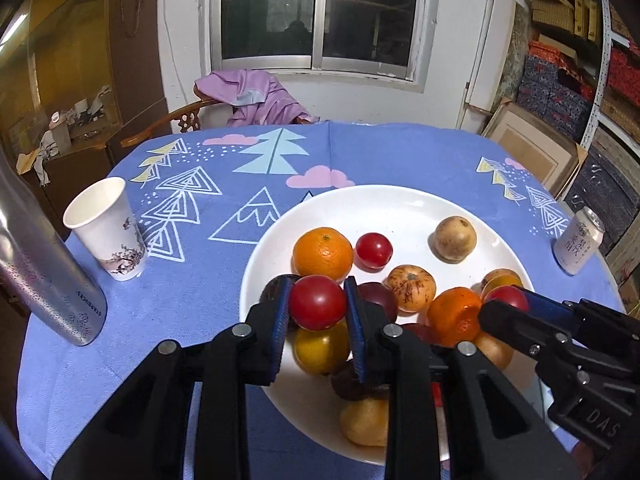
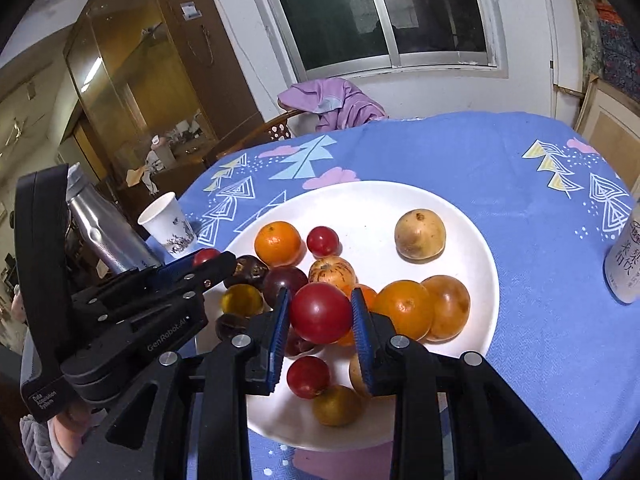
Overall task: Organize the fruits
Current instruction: 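Carry both red tomatoes onto the white plate and open both tools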
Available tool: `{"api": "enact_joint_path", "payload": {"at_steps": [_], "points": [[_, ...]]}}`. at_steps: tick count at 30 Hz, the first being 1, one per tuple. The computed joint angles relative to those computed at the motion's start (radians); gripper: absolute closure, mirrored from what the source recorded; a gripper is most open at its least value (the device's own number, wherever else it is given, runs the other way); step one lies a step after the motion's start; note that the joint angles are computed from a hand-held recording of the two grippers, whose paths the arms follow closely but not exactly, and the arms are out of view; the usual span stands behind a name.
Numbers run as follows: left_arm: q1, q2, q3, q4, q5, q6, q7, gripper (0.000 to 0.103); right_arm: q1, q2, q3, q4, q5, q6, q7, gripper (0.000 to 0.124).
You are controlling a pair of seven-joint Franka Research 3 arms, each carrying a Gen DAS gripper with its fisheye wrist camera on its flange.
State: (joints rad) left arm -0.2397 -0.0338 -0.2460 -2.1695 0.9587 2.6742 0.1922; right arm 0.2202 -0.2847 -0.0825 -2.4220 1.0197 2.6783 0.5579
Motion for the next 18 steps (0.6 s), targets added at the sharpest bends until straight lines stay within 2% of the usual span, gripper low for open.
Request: {"api": "enact_joint_path", "payload": {"at_steps": [2, 3, 4, 6, 8, 10, 12, 13, 16, 18], "points": [[-0.004, 0.006, -0.004, 0.005, 0.005, -0.01, -0.001, 0.063, 0.0, 0.005, 0.0, 0.001, 0.0, -0.003, 0.0, 0.088], [-0.007, 0.006, -0.006, 0.007, 0.02, -0.02, -0.014, 0.052, 0.003, 0.004, -0.002, -0.001, 0.011, 0.003, -0.011, 0.08], [-0.01, 0.003, -0.008, 0.009, 0.041, -0.033, -0.033, 0.047, 0.007, 0.001, -0.006, -0.003, 0.031, 0.009, -0.032, 0.075], [-0.014, -0.003, -0.01, 0.009, 0.043, -0.035, -0.034, 0.044, 0.008, -0.01, -0.015, -0.008, 0.058, -0.002, -0.056, 0.067], [-0.017, -0.012, -0.013, 0.007, 0.051, -0.048, -0.05, 0.037, 0.003, -0.02, -0.014, -0.011, 0.067, -0.001, -0.058, 0.066], [-0.018, -0.029, -0.018, 0.0, 0.067, -0.065, -0.082, 0.019, -0.001, -0.035, -0.015, -0.018, 0.07, 0.002, -0.06, 0.065], [-0.015, -0.05, -0.022, -0.014, 0.083, -0.066, -0.117, 0.011, -0.006, -0.055, -0.025, -0.023, 0.083, -0.005, -0.052, 0.057], [-0.014, -0.063, -0.024, -0.02, 0.089, -0.063, -0.13, 0.01, -0.007, -0.065, -0.032, -0.024, 0.095, -0.01, -0.049, 0.049], [-0.009, -0.099, -0.038, -0.035, 0.11, -0.058, -0.155, 0.006, -0.007, -0.123, -0.063, -0.036, 0.169, -0.043, -0.062, 0.039], [-0.008, -0.129, -0.06, -0.046, 0.148, -0.082, -0.192, 0.005, -0.011, -0.165, -0.072, -0.05, 0.179, -0.071, -0.07, 0.031]]}}
